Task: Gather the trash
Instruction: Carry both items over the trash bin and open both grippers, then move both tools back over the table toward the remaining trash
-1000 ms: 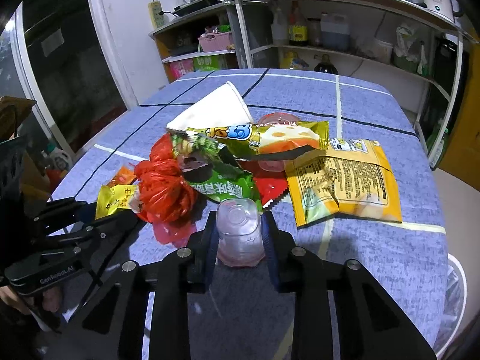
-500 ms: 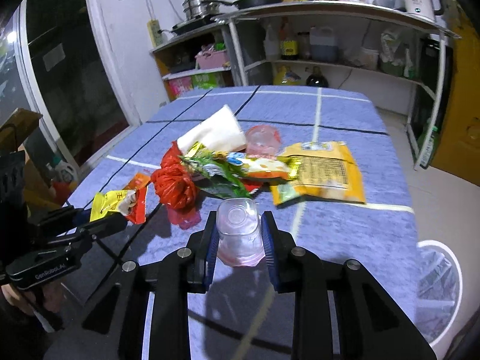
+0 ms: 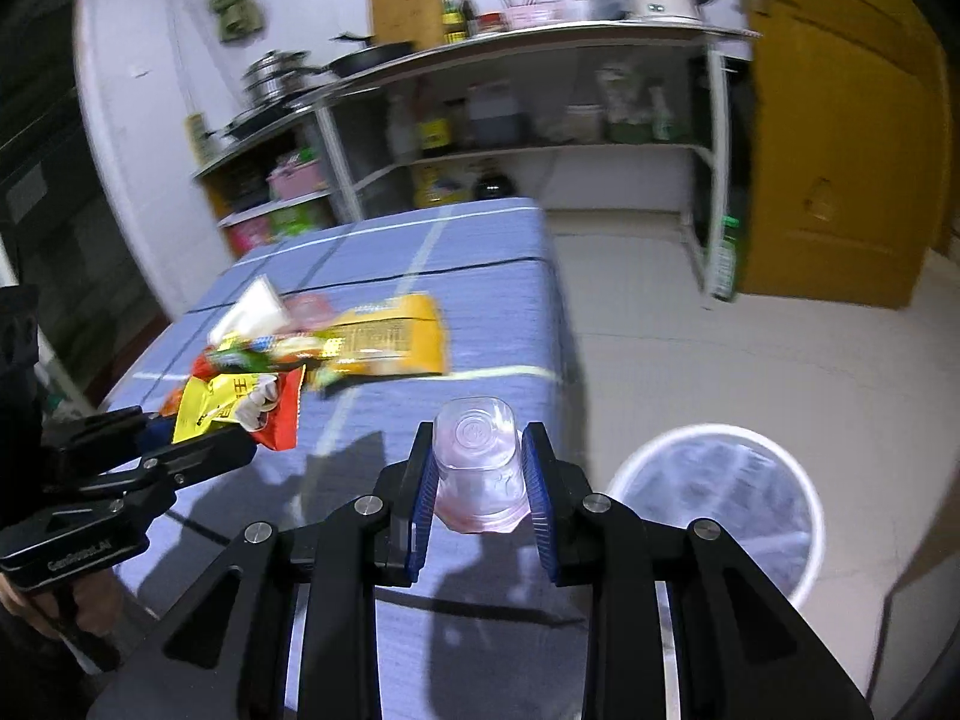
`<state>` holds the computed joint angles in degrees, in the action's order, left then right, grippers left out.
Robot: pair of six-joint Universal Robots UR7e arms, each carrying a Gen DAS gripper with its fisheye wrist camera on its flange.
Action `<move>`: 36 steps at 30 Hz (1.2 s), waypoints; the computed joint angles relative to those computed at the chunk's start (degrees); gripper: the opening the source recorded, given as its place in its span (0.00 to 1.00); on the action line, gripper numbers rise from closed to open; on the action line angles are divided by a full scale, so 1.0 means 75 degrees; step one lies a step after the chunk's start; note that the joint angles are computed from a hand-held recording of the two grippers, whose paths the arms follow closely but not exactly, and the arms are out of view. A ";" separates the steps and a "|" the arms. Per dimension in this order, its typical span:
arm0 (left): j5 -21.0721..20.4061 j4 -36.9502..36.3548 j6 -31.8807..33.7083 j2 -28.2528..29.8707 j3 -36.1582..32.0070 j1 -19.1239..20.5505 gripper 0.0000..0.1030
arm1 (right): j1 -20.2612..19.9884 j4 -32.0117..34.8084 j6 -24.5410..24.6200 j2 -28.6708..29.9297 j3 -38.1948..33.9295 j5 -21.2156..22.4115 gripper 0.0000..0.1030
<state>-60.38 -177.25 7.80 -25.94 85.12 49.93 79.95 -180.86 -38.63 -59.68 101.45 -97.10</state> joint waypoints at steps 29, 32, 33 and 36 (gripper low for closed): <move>-0.0632 0.6574 -0.1400 0.4090 -0.7150 -0.0085 0.44 | -0.1780 0.1473 0.0659 0.0699 -0.2028 -0.0683 0.39; -0.0642 0.6764 -0.1491 0.4246 -0.7464 -0.0052 0.50 | -0.1789 0.1375 0.0738 0.0681 -0.1976 -0.0647 0.48; -0.0621 0.6780 -0.1512 0.4287 -0.7539 -0.0036 0.50 | -0.1794 0.1339 0.0746 0.0677 -0.1964 -0.0627 0.48; -0.0661 0.6381 -0.1443 0.4069 -0.7096 -0.0027 0.50 | -0.1779 0.1238 0.0770 0.0608 -0.1877 -0.0657 0.48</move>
<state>-65.34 -129.40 -3.03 4.58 31.89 49.73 66.60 -171.57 -32.85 -55.13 87.38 -102.03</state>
